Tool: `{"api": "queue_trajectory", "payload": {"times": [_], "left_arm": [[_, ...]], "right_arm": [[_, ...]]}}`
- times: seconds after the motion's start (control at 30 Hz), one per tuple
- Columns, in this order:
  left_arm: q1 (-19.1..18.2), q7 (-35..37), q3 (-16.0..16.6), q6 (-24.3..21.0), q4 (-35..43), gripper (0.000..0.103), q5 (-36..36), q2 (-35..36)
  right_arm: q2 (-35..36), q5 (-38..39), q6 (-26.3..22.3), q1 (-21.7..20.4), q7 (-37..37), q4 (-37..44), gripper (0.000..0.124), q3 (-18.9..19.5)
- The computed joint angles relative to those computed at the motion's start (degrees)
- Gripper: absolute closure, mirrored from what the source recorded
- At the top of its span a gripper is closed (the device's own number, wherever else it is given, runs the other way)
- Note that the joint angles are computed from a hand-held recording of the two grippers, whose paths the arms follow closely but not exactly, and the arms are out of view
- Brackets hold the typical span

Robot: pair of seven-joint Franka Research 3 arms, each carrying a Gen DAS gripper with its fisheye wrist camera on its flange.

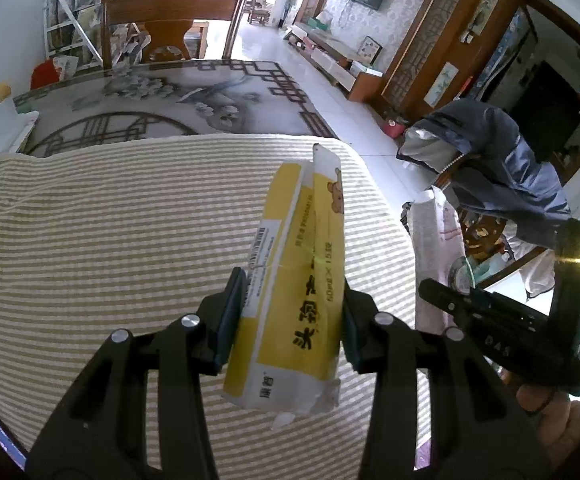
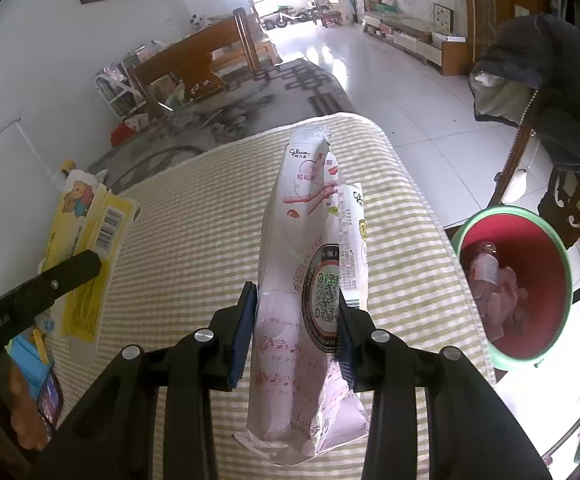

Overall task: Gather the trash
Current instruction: 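Carry the yellow packet and white packet over the red bin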

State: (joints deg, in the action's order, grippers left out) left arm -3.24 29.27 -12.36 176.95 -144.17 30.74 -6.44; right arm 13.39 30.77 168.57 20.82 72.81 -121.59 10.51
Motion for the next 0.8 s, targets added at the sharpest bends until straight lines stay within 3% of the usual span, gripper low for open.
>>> {"api": "queue_trajectory", "payload": {"times": [0.2, 0.8], "left_arm": [[-1.08, -3.89, -1.4, -1.58, 4.45, 0.062, 3.97, 2.99], [-9.4, -16.31, 1.86, -8.52, 16.28, 0.062, 13.45, 10.9]], "right_arm": [[-1.65, 3.41, 0.18, -2.49, -3.94, -1.48, 0.088, 0.21], [0.13, 11.79, -5.96, -7.33, -17.24, 3.18, 0.088, -1.21]]}}
